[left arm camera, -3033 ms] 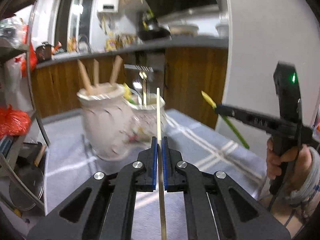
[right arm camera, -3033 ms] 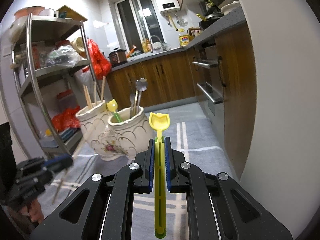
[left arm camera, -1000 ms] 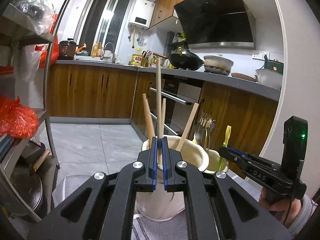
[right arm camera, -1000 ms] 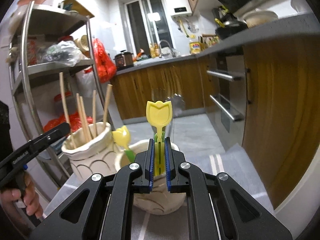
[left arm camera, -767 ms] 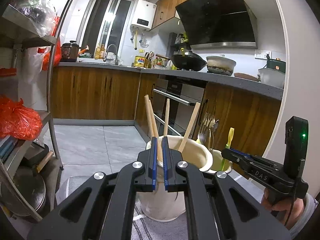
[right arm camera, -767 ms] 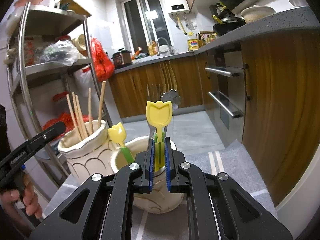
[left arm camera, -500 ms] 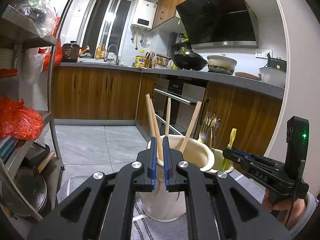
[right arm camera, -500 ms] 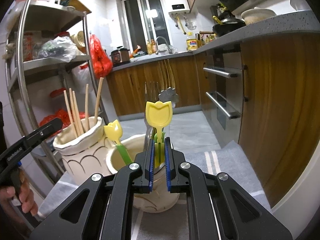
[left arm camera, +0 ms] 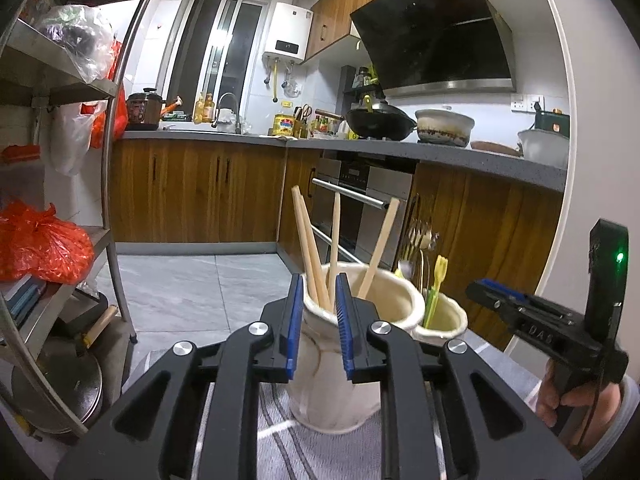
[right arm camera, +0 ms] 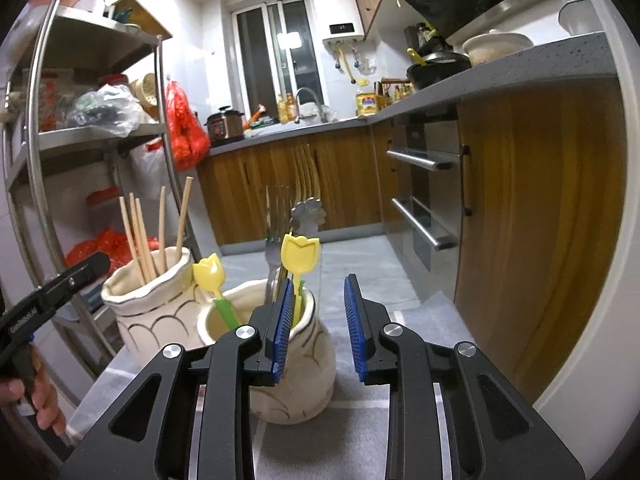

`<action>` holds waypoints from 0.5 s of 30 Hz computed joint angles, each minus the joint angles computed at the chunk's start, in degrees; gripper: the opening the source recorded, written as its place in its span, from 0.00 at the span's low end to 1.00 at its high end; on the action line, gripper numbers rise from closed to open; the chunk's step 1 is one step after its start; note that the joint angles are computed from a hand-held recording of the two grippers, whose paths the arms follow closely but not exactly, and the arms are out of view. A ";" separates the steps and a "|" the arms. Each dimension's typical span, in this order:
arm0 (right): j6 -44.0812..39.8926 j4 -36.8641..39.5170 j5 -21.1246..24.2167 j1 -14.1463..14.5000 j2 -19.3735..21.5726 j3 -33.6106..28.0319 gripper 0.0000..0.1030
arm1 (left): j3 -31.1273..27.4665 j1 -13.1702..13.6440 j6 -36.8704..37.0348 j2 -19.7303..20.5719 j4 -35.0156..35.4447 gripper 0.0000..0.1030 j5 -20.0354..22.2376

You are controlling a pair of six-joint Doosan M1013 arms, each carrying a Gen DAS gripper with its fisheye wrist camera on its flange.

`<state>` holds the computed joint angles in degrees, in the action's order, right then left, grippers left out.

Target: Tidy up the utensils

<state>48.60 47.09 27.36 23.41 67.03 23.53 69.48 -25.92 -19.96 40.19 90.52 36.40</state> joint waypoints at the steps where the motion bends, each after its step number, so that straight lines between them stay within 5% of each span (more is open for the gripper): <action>1: -0.60 0.40 0.33 -0.11 -0.38 0.68 0.27 | 0.13 -0.21 0.84 -0.08 -0.75 0.16 0.27; 8: -11.59 5.99 1.35 -0.52 -3.88 7.54 0.38 | 1.08 -1.86 6.53 -0.44 -5.97 0.33 2.13; 11: -18.38 10.32 1.65 -0.74 -5.48 10.88 0.56 | 1.44 -2.55 7.85 -0.51 -6.89 0.46 2.94; 15: -24.39 13.55 0.62 -0.79 -7.21 14.68 0.68 | 1.34 -3.26 9.80 -0.17 -7.86 0.58 3.90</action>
<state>24.21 60.64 27.98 22.63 59.83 38.21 70.82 -29.18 -10.16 40.02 82.66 40.31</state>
